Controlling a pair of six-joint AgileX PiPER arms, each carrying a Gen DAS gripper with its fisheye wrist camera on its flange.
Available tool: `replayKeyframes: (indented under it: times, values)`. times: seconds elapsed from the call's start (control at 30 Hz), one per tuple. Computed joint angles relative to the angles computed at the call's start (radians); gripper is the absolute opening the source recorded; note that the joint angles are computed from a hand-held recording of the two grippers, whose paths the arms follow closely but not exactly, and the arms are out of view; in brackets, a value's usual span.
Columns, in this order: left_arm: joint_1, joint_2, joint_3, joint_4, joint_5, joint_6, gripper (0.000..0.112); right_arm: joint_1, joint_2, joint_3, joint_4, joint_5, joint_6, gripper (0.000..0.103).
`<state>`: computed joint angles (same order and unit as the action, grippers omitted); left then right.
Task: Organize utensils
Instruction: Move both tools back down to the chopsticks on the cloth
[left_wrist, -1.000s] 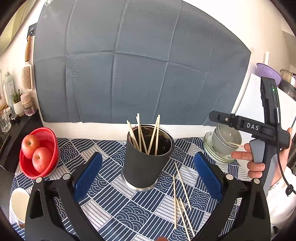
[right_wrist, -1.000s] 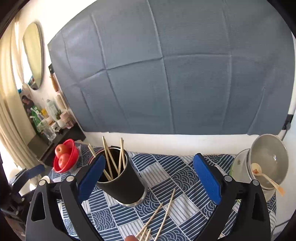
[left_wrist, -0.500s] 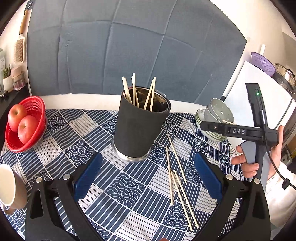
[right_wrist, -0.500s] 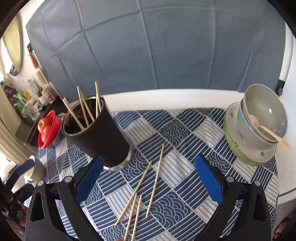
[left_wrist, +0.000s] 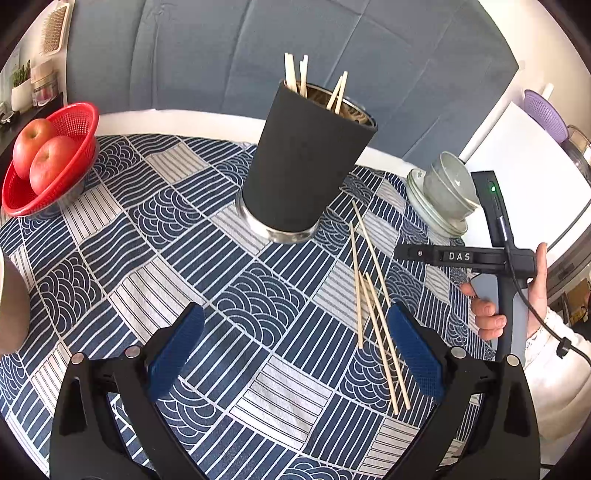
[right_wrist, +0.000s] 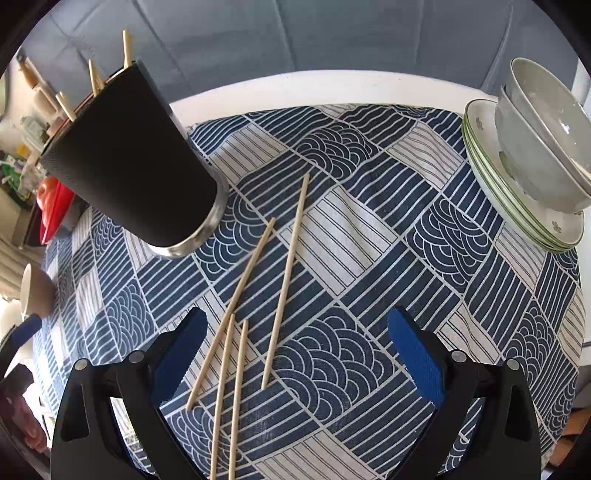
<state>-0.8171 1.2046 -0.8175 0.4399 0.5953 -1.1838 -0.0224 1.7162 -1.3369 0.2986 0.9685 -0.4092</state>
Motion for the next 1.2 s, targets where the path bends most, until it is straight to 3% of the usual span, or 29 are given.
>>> replayKeyframes:
  times: [0.3, 0.57, 0.83, 1.03, 1.2]
  values:
    - [-0.038, 0.178, -0.064, -0.103, -0.044, 0.1, 0.097, 0.002, 0.058, -0.009, -0.05, -0.008, 0.005, 0.093]
    - [-0.021, 0.374, -0.223, -0.202, -0.025, 0.265, 0.097, 0.036, 0.126, -0.077, -0.102, 0.001, 0.023, 0.093]
    - [0.021, 0.533, -0.388, -0.289, 0.058, 0.419, 0.091, 0.026, 0.208, -0.182, -0.093, 0.058, 0.001, 0.093]
    - [0.033, 0.596, -0.469, -0.27, 0.121, 0.427, 0.088, 0.025, 0.308, -0.317, -0.088, 0.12, -0.018, 0.093]
    - [0.029, 0.659, -0.563, -0.223, 0.205, 0.43, 0.086, 0.059, 0.356, -0.377, -0.15, 0.116, -0.01, 0.093]
